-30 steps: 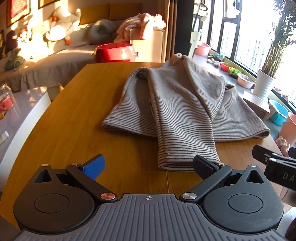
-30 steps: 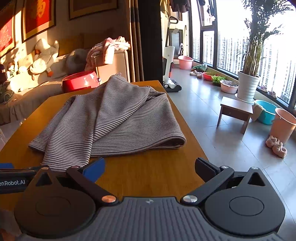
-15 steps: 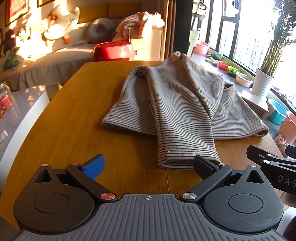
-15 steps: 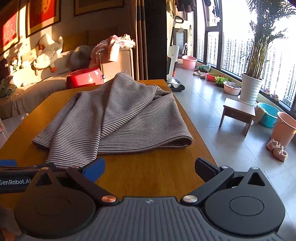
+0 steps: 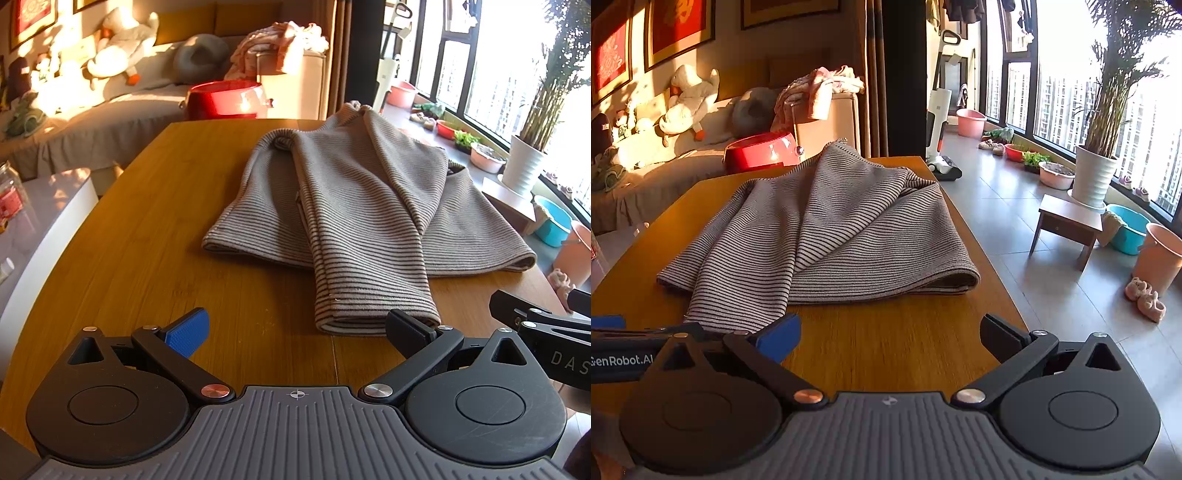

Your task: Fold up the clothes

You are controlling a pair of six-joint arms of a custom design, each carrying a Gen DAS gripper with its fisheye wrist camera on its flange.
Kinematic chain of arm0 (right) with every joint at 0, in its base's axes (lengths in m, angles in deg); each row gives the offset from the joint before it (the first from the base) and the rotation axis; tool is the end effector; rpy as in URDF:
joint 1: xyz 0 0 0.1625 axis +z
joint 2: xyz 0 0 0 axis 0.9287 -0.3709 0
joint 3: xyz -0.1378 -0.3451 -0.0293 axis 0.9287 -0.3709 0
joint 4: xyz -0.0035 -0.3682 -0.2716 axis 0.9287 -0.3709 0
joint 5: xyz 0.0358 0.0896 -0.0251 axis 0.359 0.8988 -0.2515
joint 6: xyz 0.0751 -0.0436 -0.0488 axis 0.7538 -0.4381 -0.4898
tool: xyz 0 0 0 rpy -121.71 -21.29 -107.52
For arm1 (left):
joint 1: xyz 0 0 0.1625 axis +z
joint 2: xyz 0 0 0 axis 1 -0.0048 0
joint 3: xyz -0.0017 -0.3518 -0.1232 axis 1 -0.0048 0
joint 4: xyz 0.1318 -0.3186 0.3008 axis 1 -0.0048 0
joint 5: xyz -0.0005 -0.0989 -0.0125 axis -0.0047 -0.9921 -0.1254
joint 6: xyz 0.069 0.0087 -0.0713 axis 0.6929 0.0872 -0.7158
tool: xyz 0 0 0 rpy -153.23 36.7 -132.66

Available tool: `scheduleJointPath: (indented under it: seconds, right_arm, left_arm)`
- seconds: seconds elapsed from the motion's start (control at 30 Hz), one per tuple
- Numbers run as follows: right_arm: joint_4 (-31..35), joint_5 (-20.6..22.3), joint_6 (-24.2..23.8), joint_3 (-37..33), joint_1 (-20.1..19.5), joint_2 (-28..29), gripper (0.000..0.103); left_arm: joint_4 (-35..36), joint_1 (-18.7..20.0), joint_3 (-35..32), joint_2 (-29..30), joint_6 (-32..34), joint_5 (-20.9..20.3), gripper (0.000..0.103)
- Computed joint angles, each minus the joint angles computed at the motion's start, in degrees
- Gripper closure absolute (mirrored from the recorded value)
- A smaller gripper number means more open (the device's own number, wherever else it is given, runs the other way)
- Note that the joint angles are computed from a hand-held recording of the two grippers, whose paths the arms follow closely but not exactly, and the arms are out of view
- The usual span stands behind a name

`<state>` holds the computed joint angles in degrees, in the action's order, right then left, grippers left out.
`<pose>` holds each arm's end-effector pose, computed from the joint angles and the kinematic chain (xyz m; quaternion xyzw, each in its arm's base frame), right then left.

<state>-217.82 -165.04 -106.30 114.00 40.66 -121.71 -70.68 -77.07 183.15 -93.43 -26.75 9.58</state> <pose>0.1627 -0.2797 0.3221 0.1168 -0.8147 0.4477 0.3496 -0.4093 -0.3105 0.1072 0.1708 0.8592 -0.3580 0.3232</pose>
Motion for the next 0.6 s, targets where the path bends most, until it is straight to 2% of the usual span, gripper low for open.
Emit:
scheduleJointPath:
  seconds: [0.6]
  right_arm:
    - [2.08, 0.01, -0.14, -0.46, -0.03, -0.73, 0.000]
  left_arm:
    - [-0.17, 0.50, 0.08, -0.23, 0.20, -0.29, 0.000]
